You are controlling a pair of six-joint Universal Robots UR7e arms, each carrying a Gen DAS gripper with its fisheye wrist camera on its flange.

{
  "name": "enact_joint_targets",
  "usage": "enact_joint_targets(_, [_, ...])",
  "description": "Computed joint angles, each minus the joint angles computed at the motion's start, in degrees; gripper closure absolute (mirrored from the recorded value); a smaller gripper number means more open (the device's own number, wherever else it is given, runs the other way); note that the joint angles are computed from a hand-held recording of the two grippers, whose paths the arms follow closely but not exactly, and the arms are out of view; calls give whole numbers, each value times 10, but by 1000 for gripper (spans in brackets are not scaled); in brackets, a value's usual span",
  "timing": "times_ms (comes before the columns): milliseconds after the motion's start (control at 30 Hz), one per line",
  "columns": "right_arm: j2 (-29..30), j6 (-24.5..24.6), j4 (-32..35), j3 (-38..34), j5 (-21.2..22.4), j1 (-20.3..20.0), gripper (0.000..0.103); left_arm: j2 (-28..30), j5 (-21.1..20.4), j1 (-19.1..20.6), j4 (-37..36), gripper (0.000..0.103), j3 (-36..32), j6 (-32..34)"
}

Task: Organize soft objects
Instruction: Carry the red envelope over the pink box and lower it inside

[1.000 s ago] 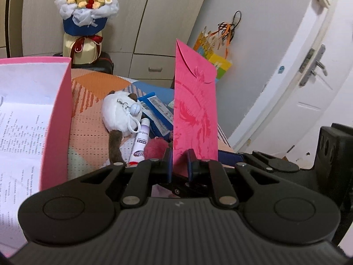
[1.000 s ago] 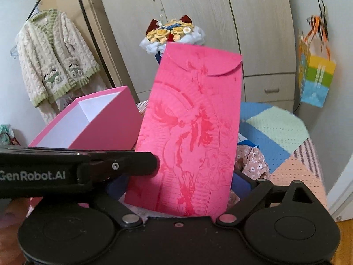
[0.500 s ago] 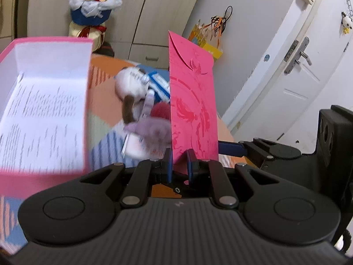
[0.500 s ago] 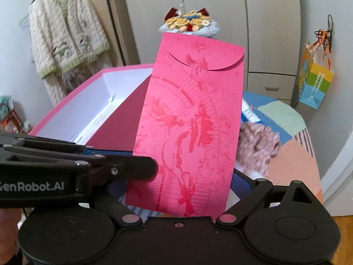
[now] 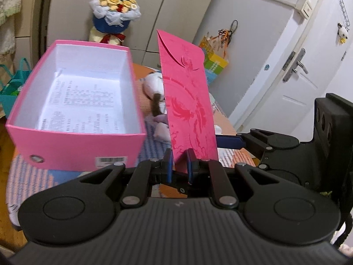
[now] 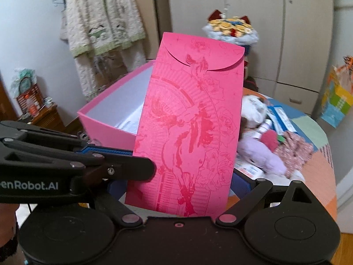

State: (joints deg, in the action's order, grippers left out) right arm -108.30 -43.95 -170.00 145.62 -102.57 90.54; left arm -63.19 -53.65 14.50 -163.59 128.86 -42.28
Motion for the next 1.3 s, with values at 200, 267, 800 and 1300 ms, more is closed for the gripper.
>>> enact_joint_targets(200, [37,3,-18,-7,0,41,7,-45,16,5,-9,91,25,7])
enact_joint_targets(267, [57,11,-19,-19,6,48,7,-51,24,15,-7,91,21,14])
enact_joint_targets(800, [309,84,-23,-208,10,69,7,-5,10,183,-59,92,-79,155])
enact_joint_targets(1300, [420,41,8,-307,-146,101,8,38,-34,255,-35,92,-127,143])
